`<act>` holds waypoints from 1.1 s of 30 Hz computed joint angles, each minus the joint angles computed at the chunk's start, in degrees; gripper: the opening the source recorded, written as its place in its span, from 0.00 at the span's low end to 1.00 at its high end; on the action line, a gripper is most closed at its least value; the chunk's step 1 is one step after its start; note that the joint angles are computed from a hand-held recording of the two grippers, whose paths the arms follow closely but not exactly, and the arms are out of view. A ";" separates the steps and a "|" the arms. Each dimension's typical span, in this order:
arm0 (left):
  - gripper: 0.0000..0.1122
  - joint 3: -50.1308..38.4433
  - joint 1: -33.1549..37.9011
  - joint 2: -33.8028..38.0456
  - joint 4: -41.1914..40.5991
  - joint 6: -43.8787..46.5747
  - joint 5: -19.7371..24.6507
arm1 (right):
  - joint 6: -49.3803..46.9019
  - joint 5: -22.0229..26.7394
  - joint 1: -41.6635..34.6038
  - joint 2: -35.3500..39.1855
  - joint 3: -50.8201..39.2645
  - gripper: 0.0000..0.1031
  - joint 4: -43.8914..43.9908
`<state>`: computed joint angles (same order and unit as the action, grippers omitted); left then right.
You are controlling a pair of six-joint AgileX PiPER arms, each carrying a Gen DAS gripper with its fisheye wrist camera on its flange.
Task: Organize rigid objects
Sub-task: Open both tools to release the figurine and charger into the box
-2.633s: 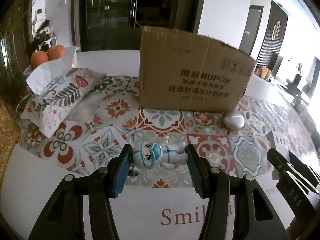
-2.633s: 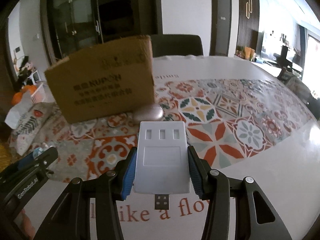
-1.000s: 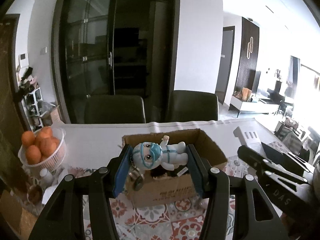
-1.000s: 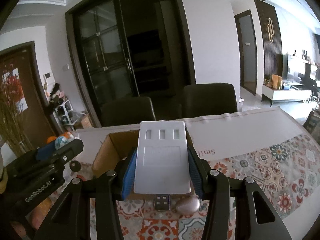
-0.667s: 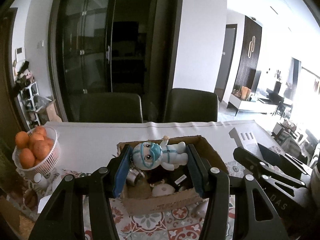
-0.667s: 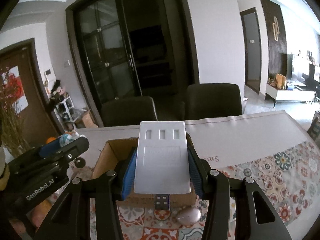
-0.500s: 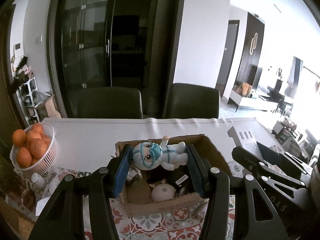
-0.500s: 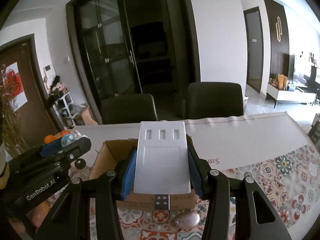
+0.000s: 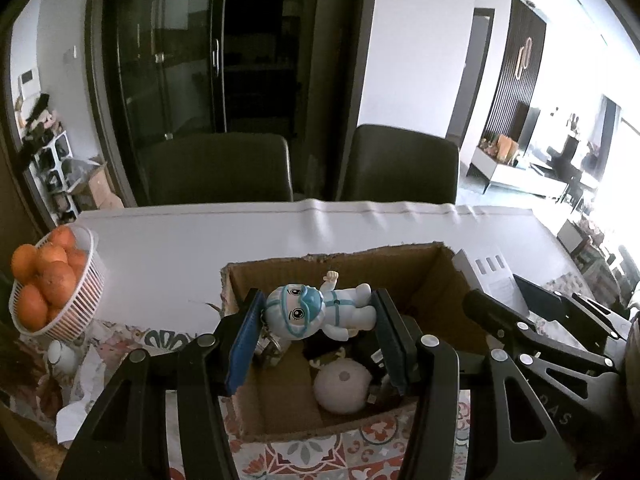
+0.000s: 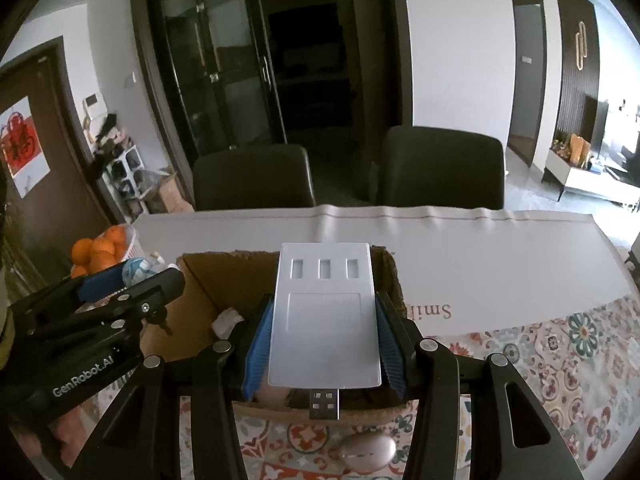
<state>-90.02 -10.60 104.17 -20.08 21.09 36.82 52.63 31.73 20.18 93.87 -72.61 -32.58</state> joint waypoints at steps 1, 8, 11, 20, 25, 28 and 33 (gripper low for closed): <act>0.48 -0.53 0.03 0.60 0.14 -0.11 0.25 | -0.76 -0.18 -0.40 0.51 -0.13 0.47 0.74; 0.48 -3.65 -0.82 4.48 3.74 -3.13 2.25 | -7.36 -0.30 -2.62 4.77 -2.62 0.47 5.67; 0.48 -4.30 -0.76 5.62 4.43 -3.74 2.61 | -9.20 0.09 -2.91 6.44 -3.70 0.47 6.03; 0.48 -5.12 -0.74 7.16 5.87 -5.62 3.17 | -12.01 -0.14 -3.65 8.53 -4.72 0.50 7.91; 0.48 -2.39 -1.20 5.16 7.18 -6.13 1.16 | -9.16 -0.08 -3.10 7.35 -3.24 0.51 5.84; 0.48 -0.34 -1.56 3.36 8.89 -7.32 -0.06 | -5.49 0.21 -2.00 5.90 -1.83 0.51 2.08; 0.49 7.05 -2.29 -2.92 12.42 -10.25 -4.84 | 0.03 0.14 -0.16 1.63 2.20 0.52 -2.89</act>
<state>-82.96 -12.89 101.25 -7.66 10.85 31.98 52.65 31.87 20.02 95.50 -70.42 -35.46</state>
